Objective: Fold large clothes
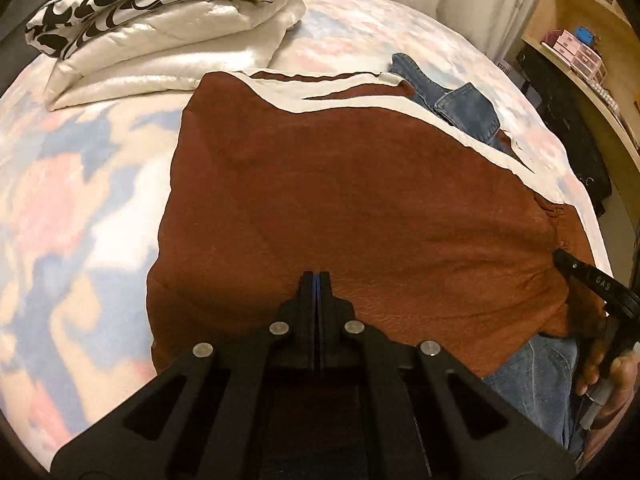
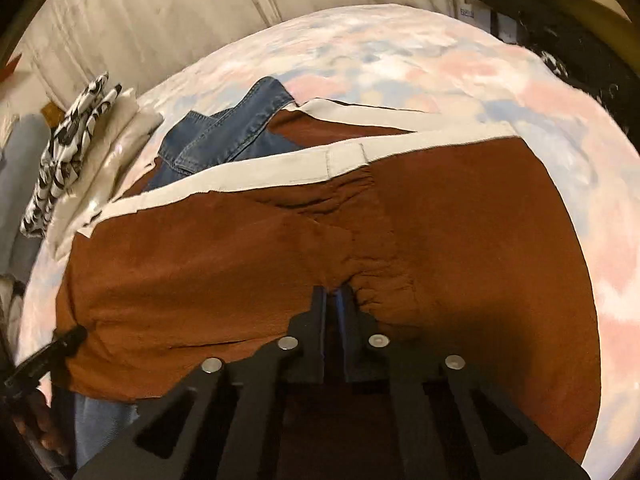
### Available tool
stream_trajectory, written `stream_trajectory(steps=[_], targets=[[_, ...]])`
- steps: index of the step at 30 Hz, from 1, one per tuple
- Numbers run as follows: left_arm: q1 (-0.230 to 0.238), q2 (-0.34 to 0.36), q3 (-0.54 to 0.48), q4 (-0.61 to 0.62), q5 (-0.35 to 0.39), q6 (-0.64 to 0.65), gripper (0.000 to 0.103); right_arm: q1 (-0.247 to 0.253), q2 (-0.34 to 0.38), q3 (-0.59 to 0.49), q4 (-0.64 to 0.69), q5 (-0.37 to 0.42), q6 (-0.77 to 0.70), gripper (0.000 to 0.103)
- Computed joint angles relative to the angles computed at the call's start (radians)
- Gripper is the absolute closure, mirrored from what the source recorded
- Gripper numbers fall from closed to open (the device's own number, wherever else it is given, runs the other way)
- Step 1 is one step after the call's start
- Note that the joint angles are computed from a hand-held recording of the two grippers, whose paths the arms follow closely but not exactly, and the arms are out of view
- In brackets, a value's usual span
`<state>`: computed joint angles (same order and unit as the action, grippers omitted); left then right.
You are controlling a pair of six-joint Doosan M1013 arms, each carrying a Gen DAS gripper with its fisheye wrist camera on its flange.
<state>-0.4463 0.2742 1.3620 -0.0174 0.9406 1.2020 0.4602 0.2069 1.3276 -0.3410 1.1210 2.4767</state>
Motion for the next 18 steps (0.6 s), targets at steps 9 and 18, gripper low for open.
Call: stream_trajectory(steps=[9, 18], targets=[[0.012, -0.012, 0.022, -0.028, -0.027, -0.015, 0.102, 0.027, 0.005, -0.002, -0.064, 0.011, 0.017, 0.086], [0.004, -0.003, 0.009, -0.018, -0.013, -0.006, 0.102, 0.029, 0.031, -0.029, -0.046, 0.022, 0.002, 0.070]])
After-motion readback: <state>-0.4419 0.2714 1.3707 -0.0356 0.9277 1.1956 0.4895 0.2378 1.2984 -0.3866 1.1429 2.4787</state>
